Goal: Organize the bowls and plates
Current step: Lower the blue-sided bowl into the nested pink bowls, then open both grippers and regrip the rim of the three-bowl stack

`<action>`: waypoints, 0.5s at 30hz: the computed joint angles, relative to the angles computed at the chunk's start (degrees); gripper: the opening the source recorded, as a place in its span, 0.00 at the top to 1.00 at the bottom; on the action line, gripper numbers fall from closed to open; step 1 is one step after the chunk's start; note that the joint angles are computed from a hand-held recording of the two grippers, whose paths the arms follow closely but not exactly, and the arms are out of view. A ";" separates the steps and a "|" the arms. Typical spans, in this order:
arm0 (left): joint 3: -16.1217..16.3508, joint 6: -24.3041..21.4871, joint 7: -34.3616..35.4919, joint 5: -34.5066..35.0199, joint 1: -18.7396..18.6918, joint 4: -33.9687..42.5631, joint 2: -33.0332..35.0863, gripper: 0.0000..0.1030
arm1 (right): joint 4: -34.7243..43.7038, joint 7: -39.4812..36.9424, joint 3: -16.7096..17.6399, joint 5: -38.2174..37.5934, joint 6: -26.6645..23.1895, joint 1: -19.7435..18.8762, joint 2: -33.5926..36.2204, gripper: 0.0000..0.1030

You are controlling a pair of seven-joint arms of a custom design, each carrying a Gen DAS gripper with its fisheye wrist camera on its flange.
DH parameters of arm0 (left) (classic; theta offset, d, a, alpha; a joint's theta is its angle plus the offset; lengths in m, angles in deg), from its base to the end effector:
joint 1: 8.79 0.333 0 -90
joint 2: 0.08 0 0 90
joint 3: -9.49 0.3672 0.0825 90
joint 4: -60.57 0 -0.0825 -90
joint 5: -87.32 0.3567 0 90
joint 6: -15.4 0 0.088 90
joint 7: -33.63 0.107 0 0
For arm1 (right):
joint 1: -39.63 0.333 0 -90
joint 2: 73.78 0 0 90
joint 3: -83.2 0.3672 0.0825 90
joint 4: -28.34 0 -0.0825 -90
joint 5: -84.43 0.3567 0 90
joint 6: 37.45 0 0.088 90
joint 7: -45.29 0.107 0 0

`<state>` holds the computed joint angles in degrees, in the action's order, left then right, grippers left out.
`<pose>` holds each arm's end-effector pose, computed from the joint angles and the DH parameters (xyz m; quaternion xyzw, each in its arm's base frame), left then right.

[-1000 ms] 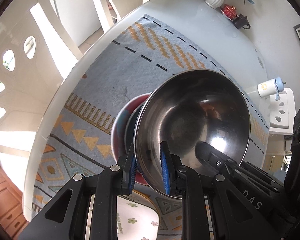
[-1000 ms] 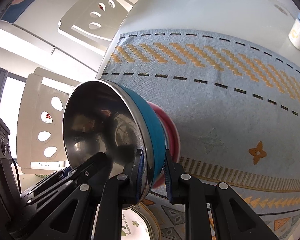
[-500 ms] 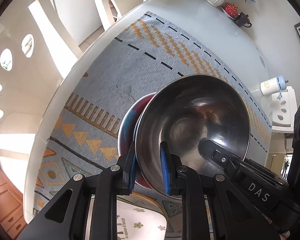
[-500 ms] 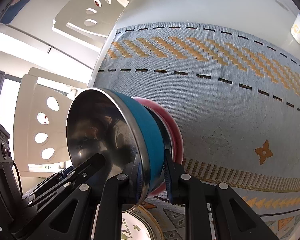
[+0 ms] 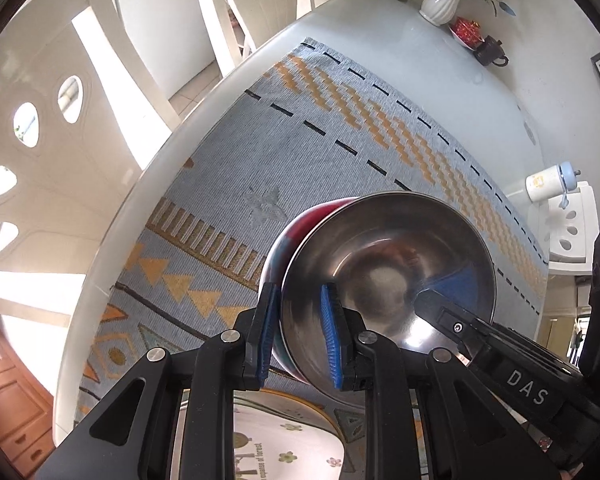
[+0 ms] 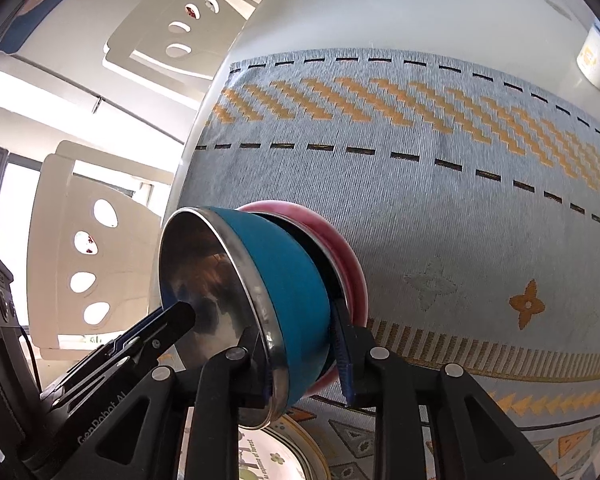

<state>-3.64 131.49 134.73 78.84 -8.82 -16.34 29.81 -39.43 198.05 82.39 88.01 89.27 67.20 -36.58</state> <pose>0.7100 -0.1329 0.5034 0.5747 -0.8043 0.1484 0.0291 0.6894 0.3540 0.4965 -0.4355 0.8799 0.0234 0.1887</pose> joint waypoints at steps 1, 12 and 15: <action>-0.03 0.10 0.06 -0.06 0.05 -0.11 -0.08 0.81 | -0.61 0.08 -0.02 0.03 0.68 0.03 -0.31 0.75; 0.36 0.95 -0.10 -0.52 0.95 0.13 -0.49 0.81 | -6.22 1.09 -0.96 -2.13 6.01 0.68 -3.46 0.68; 0.51 0.96 -0.43 -0.38 1.17 0.00 -0.54 0.81 | -7.05 2.02 -1.83 -4.10 6.52 1.38 -4.24 0.68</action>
<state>-3.13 132.45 134.30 78.46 -7.65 -16.34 29.26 -46.48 200.08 80.55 83.91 95.80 68.58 -40.82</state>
